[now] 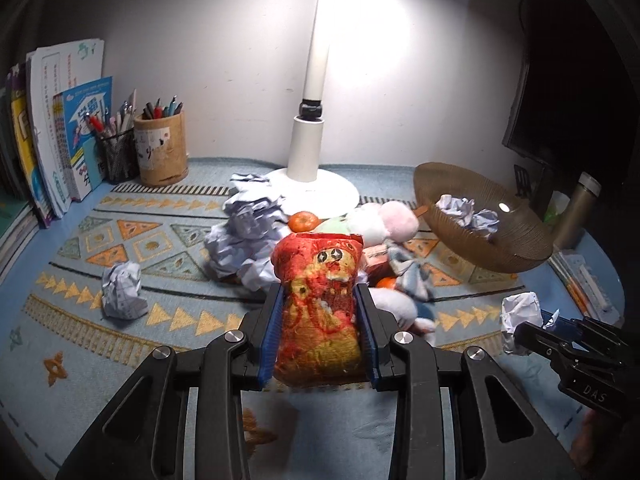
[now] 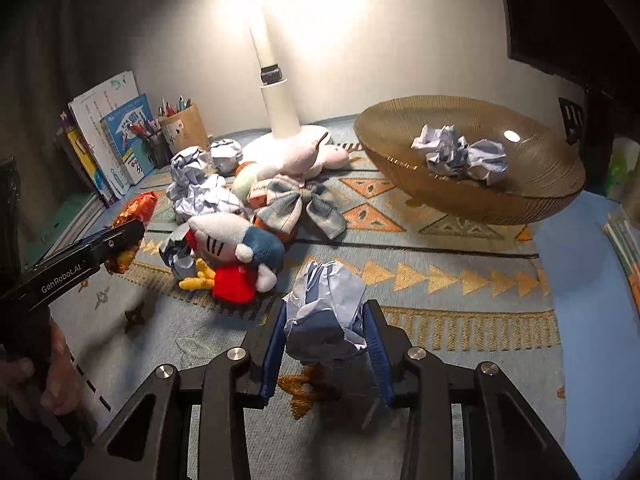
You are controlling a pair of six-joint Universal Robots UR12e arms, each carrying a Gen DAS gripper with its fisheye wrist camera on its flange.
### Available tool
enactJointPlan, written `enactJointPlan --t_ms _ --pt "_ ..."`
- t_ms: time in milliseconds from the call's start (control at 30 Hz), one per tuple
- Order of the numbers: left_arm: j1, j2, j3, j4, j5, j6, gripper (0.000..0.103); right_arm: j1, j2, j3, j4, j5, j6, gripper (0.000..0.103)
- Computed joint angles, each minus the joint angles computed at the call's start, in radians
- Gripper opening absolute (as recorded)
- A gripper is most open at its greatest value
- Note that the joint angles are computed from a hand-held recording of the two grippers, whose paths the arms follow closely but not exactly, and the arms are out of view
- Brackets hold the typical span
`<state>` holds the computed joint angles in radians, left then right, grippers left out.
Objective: Organize objects
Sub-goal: 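Carry the snack bag and paper ball with both grippers over the amber bowl, then open both grippers to drop the snack bag and paper into the bowl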
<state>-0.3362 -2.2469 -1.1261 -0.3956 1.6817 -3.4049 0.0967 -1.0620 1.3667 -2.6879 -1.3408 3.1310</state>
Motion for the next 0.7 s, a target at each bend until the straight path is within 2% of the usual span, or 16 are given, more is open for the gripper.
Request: enactJointPlan --t_ms 100,233,333,467,600,633,667,700 --pt "-0.013 -0.042 0.1 -0.014 -0.068 0.036 0.031 -0.015 -0.02 -0.003 -0.072 -0.019 0.015 0.037" --pt "-0.026 -0.128 0.286 -0.088 -0.157 0.061 0.031 -0.038 -0.017 -0.041 -0.139 -0.071 0.052 0.037" --pt "-0.039 -0.204 0.435 -0.163 -0.177 0.078 0.031 -0.06 0.009 -0.091 -0.133 -0.093 0.117 0.038" --pt "-0.05 -0.3 0.61 -0.259 -0.203 0.088 0.031 -0.088 0.049 -0.147 -0.088 -0.052 0.201 0.038" --pt "-0.055 -0.429 0.85 -0.394 -0.22 0.097 0.033 -0.099 0.088 -0.192 -0.057 -0.043 0.244 0.039" --pt "-0.056 -0.469 0.924 -0.434 -0.22 0.094 0.04 -0.101 0.099 -0.206 -0.043 -0.034 0.25 0.042" --pt "-0.057 -0.502 0.985 -0.469 -0.215 0.085 0.053 -0.104 0.109 -0.22 -0.022 -0.028 0.252 0.054" --pt "-0.055 -0.537 1.053 -0.515 -0.217 0.071 0.061 -0.105 0.116 -0.229 -0.006 -0.028 0.259 0.06"
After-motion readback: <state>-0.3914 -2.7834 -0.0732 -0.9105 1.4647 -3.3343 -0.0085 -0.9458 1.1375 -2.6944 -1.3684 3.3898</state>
